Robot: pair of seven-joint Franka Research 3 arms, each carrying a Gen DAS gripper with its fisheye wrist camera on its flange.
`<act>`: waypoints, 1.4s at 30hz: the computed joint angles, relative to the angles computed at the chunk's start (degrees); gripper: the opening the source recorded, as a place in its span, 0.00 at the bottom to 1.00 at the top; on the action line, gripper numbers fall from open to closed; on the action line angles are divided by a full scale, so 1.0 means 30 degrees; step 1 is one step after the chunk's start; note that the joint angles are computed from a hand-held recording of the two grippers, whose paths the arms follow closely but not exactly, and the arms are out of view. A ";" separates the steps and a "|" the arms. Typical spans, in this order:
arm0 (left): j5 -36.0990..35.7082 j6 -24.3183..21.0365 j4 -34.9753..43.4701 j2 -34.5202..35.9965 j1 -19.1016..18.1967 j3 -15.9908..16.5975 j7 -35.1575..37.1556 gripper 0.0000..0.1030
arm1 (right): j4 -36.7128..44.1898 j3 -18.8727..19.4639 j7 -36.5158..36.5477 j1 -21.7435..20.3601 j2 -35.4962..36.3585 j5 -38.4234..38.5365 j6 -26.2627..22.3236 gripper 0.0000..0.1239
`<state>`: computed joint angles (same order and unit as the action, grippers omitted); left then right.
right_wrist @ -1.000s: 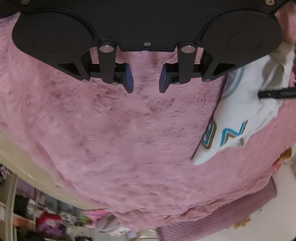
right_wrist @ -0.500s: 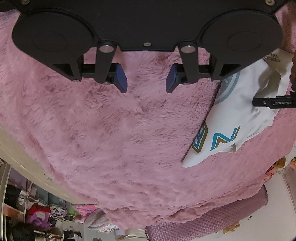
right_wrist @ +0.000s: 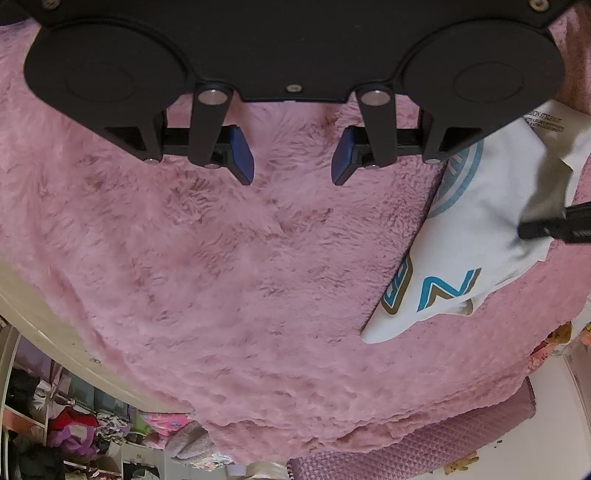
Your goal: Fold small clothes
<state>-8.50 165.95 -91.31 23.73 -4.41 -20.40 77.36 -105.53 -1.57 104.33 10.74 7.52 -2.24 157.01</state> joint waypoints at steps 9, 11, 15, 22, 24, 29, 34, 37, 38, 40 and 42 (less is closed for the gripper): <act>-0.3332 0.3640 -0.3473 -0.2165 0.2734 -0.2821 0.2286 0.09 | 0.0298 -0.0161 0.0637 0.0324 0.0289 -0.1364 -0.0726 0.36; -0.3607 0.4453 -0.4678 -0.3068 0.3083 -0.2884 0.2149 0.09 | 0.0278 -0.0166 0.0723 0.0343 0.0277 -0.1505 -0.0859 0.36; -0.2796 0.4762 -0.6873 -0.5277 0.2352 -0.0985 0.0617 0.09 | 0.0397 -0.0089 0.0697 0.0358 0.0384 -0.1453 -0.1028 0.36; 0.1150 0.4306 -0.9427 -0.7481 0.0391 0.2843 -0.3128 0.09 | 0.0731 -0.0001 0.0091 0.0548 0.0628 -0.1720 -0.1654 0.38; 0.3552 0.3376 -0.9433 -0.7421 0.0108 0.3517 -0.5122 0.09 | 0.0814 -0.0007 0.0026 0.0631 0.0689 -0.1867 -0.1812 0.39; 0.8182 -0.0327 -0.8345 -0.6179 -0.0399 0.3820 -0.7368 0.15 | 0.1009 -0.0054 0.0009 0.0754 0.0833 -0.2162 -0.2292 0.40; 0.8760 -0.0128 -0.8088 -0.6226 -0.0401 0.3772 -0.6799 0.47 | 0.1079 -0.0056 -0.0046 0.0789 0.0866 -0.2204 -0.2484 0.42; 0.6038 0.0772 -0.8013 -0.6385 0.0216 0.3560 -0.4740 0.50 | 0.1092 -0.0055 -0.0084 0.0770 0.0883 -0.2168 -0.2554 0.42; 0.4993 0.1067 -0.7825 -0.6282 0.0420 0.3480 -0.4128 0.52 | 0.1255 -0.0052 -0.0076 0.0784 0.0998 -0.2178 -0.2644 0.42; 0.0675 0.0301 -0.6706 -0.5671 0.1253 0.2560 -0.0661 0.54 | 0.1265 -0.0065 -0.0116 0.0803 0.1006 -0.2221 -0.2675 0.43; -0.1872 -0.0956 -0.4773 -0.4392 0.1830 0.2051 0.1832 0.54 | 0.1254 -0.0070 -0.0158 0.0805 0.1002 -0.2228 -0.2695 0.43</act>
